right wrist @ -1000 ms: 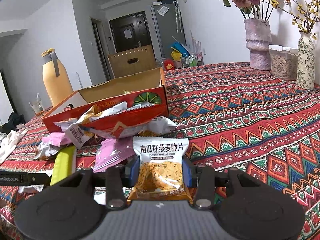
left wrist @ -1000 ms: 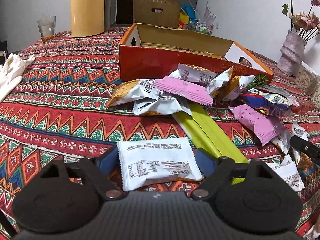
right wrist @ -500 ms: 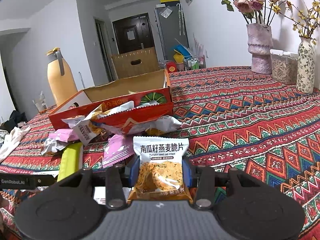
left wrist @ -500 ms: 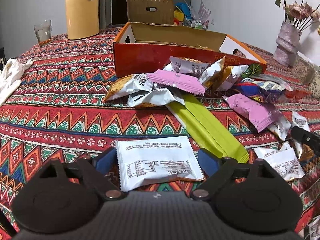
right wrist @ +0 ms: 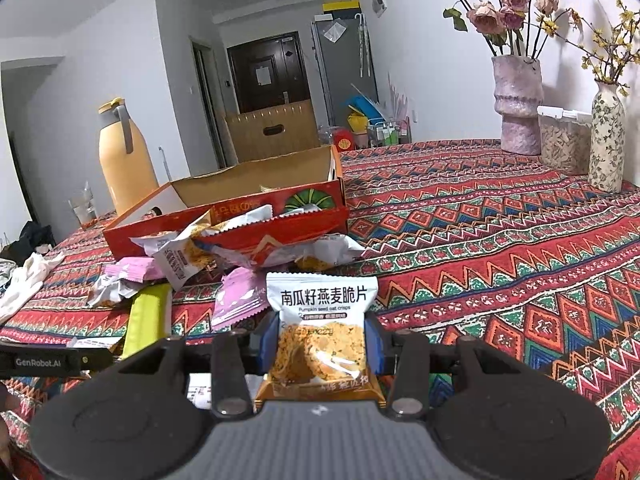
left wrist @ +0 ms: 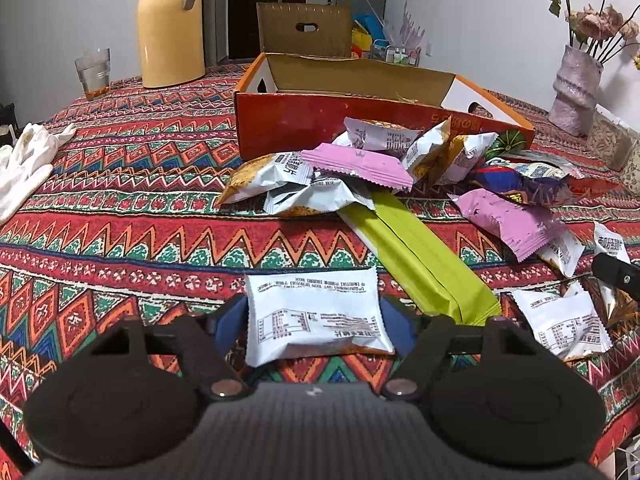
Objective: Organize snacks
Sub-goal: 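Carry both white packets into the cardboard box and open both tools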
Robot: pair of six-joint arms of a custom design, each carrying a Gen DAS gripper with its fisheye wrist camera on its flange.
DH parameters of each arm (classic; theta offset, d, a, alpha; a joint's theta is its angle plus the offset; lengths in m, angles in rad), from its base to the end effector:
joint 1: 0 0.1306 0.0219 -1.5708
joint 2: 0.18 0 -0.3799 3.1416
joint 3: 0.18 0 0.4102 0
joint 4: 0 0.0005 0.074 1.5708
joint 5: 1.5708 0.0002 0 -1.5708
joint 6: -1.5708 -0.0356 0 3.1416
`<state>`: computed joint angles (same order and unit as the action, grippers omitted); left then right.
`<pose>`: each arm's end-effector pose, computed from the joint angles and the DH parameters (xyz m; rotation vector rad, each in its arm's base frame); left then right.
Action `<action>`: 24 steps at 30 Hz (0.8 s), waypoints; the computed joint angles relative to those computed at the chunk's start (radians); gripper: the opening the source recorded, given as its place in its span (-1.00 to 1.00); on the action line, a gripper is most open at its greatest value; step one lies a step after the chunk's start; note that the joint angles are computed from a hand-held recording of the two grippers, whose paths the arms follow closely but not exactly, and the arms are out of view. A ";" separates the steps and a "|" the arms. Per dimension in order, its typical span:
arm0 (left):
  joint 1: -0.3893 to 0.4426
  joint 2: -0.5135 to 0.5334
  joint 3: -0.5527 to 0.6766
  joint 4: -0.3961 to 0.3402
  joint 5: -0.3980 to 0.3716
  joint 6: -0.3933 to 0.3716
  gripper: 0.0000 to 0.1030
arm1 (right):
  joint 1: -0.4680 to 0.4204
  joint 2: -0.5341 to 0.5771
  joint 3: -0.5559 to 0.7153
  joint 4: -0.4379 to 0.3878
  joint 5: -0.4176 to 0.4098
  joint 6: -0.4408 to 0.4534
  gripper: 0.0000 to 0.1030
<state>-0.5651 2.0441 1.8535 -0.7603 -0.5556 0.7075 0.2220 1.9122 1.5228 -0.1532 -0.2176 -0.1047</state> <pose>0.6145 -0.3680 0.2696 -0.3774 2.3055 0.0908 0.6653 0.1575 0.2480 -0.2553 2.1127 0.4240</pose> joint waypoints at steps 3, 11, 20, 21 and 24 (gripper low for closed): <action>-0.001 -0.012 -0.016 0.013 0.003 0.004 0.38 | 0.001 -0.009 -0.012 0.009 0.001 0.001 -0.17; -0.012 -0.048 -0.059 0.065 -0.026 -0.024 0.39 | 0.001 -0.034 -0.043 0.036 0.004 0.001 -0.17; -0.013 -0.094 -0.096 0.138 -0.079 -0.072 0.40 | 0.001 -0.063 -0.068 0.081 0.007 0.012 -0.17; -0.012 -0.098 -0.100 0.150 -0.083 -0.081 0.40 | 0.001 -0.065 -0.069 0.086 0.007 0.013 -0.17; -0.007 -0.102 -0.094 0.173 -0.089 -0.104 0.40 | 0.002 -0.070 -0.066 0.103 0.000 0.017 -0.17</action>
